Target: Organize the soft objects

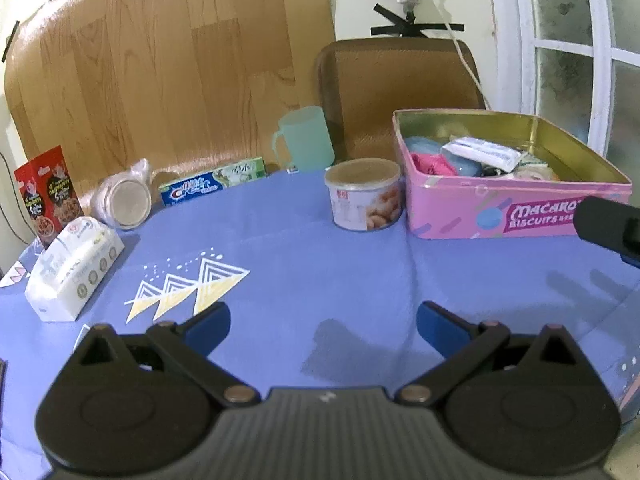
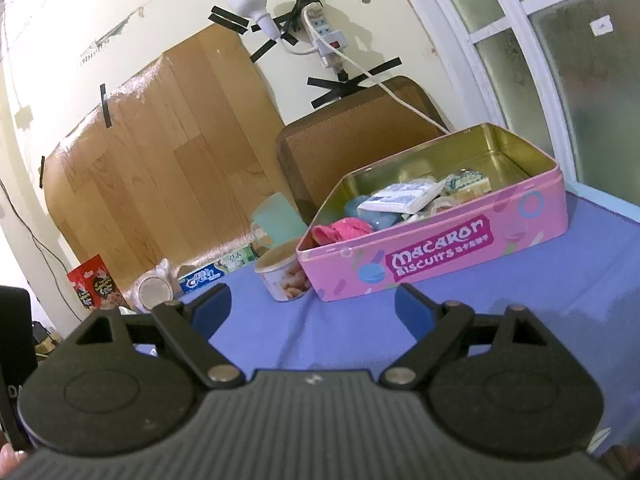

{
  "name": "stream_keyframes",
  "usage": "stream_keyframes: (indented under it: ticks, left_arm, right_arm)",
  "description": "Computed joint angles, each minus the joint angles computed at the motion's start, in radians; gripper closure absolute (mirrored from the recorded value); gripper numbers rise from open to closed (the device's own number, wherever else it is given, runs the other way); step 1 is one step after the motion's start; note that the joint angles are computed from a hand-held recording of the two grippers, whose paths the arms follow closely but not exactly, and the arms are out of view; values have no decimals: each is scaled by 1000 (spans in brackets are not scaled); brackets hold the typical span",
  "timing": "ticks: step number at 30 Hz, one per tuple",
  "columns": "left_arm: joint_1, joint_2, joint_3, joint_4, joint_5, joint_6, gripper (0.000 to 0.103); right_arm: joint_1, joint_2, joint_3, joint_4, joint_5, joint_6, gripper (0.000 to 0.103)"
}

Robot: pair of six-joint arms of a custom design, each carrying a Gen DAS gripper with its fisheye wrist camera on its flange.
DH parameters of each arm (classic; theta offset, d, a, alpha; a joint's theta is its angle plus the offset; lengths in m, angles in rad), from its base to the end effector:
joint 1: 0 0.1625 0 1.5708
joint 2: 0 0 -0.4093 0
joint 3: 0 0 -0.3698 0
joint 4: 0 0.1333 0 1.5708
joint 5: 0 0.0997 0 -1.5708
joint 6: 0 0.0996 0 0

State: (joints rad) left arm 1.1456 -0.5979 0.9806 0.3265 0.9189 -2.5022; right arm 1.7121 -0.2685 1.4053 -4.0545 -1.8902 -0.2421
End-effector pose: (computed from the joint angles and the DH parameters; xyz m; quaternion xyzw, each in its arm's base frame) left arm -0.1026 -0.6962 0.1276 0.3216 0.8096 -0.3622 0.3316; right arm 0.1946 -0.6435 0.0118 0.0497 -0.7765 0.6087 0.1552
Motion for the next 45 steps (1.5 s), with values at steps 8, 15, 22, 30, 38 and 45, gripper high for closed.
stream_keyframes:
  ticks: [8, 15, 22, 30, 38, 45]
  left_arm:
    - [16, 30, -60, 32, -21, -17, 0]
    - [29, 71, -131, 93, -34, -48, 0]
    - [30, 99, -164, 128, -39, -59, 0]
    - [29, 108, -175, 141, -40, -52, 0]
    - [26, 103, -159, 132, -34, -39, 0]
    - [26, 98, -147, 131, -29, -35, 0]
  right_arm:
    - [3, 15, -38, 50, -5, -5, 12]
    - [2, 28, -65, 93, -17, 10, 12]
    - [-5, 27, -64, 101, -22, 26, 12]
    - [-11, 23, -57, 104, -16, 38, 12]
    - [-17, 17, -47, 94, -11, 44, 12]
    - [-18, 14, -43, 93, -10, 45, 12]
